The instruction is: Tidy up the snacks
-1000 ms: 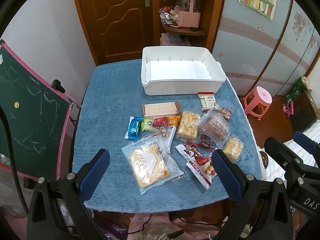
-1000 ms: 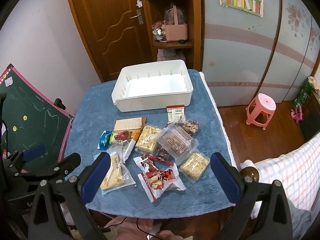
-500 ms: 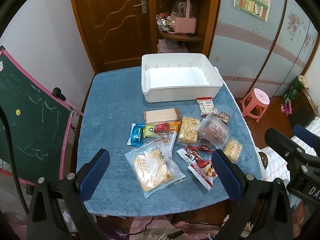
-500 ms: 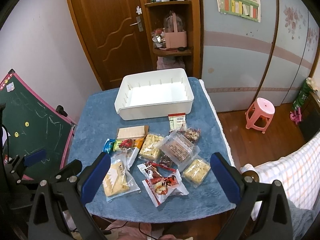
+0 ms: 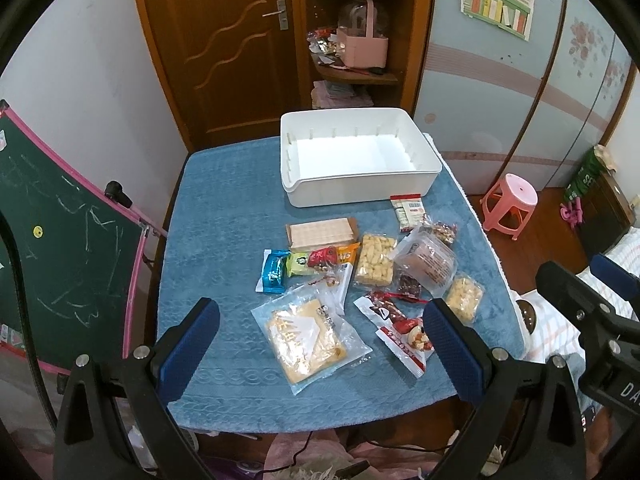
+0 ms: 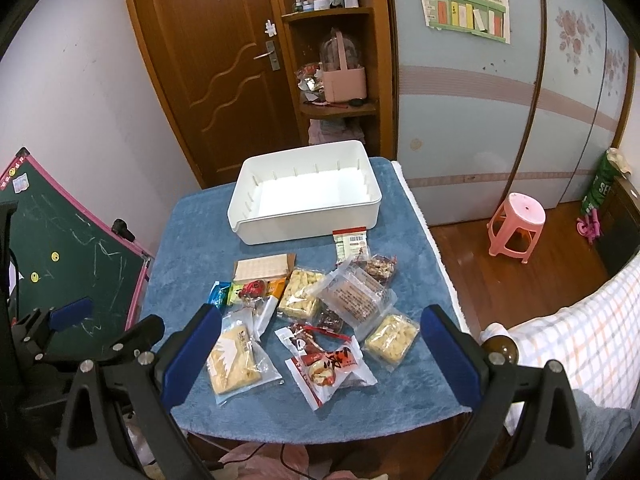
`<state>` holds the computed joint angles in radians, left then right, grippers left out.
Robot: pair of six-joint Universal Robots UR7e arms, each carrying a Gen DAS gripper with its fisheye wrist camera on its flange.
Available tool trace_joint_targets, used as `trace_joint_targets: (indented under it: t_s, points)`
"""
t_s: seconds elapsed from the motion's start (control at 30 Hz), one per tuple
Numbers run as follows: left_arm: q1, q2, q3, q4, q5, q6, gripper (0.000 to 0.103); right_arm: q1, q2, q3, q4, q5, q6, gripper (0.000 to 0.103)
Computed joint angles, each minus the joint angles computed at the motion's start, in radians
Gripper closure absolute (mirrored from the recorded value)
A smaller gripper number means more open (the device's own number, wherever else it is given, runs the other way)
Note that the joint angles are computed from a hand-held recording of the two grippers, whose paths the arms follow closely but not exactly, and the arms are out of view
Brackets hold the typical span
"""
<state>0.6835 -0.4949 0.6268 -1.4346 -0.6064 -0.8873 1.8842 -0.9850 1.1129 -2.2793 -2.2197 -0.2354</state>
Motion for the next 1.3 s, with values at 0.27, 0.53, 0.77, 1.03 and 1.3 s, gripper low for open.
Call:
trace_joint_targets:
  t_s: [0.27,0.53,0.77,1.03,1.3]
  points:
    - [-0.005,0.002,0.005,-0.020,-0.009,0.023,0.002,0.000,-0.012,0.016,-0.010,-0.013,0.009,0.002]
    - [-0.002,0.015,-0.018,-0.019,-0.017,0.041,0.002,0.000,-0.012,0.014,-0.006,-0.019,0.016,0.002]
    - [-0.002,0.016,-0.018,-0.014,-0.017,0.040,0.002,0.001,-0.010,0.013,-0.007,-0.025,0.019,0.002]
    - [0.006,0.054,-0.092,0.035,-0.032,0.060,0.002,-0.007,0.000,-0.003,0.026,-0.030,0.056,0.002]
    - [0.024,0.076,-0.150,0.083,-0.061,0.067,0.002,-0.019,0.027,-0.035,0.074,-0.036,0.098,0.002]
